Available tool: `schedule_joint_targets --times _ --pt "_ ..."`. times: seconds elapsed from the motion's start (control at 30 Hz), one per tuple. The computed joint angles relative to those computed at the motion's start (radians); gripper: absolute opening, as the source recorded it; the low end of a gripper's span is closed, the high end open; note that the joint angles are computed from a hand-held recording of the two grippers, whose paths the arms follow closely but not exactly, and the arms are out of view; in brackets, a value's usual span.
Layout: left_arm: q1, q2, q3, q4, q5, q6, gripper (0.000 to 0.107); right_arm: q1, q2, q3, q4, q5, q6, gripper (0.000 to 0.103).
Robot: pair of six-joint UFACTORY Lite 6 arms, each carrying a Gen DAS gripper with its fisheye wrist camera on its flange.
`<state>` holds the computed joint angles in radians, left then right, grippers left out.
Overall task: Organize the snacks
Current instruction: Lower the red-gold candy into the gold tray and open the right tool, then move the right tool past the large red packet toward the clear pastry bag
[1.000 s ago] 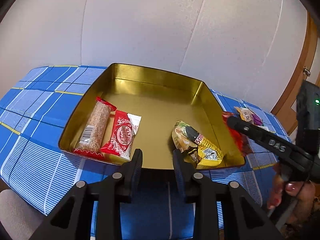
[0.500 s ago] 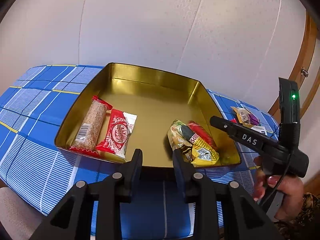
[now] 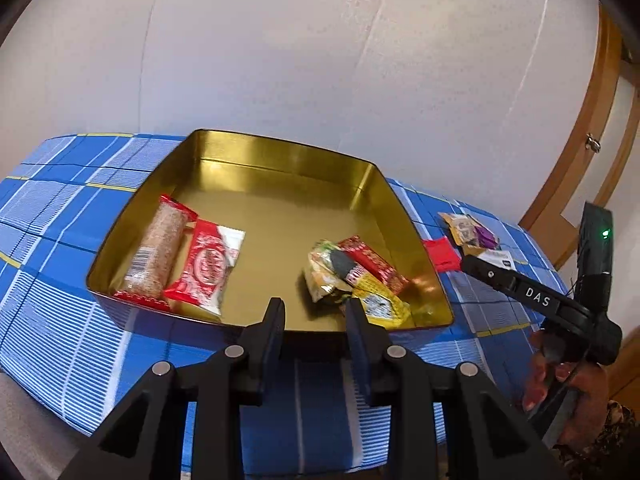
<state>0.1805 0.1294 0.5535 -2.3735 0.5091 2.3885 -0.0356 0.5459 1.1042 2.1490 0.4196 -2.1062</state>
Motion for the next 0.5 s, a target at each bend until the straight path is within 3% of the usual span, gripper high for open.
schedule_joint_targets --times 0.13,0.33,0.5 --pt "-0.042 0.005 -0.002 0.014 -0.007 0.001 0.031 -0.096 0.027 0.001 -0.131 -0.004 0.140 0.044" --pt "-0.117 -0.016 -0.030 -0.032 -0.004 0.056 0.032 -0.163 0.061 0.018 -0.162 -0.019 0.171 0.051" --pt "-0.160 -0.032 -0.040 -0.082 -0.027 0.091 0.032 -0.073 0.158 0.225 -0.286 -0.114 0.309 0.063"
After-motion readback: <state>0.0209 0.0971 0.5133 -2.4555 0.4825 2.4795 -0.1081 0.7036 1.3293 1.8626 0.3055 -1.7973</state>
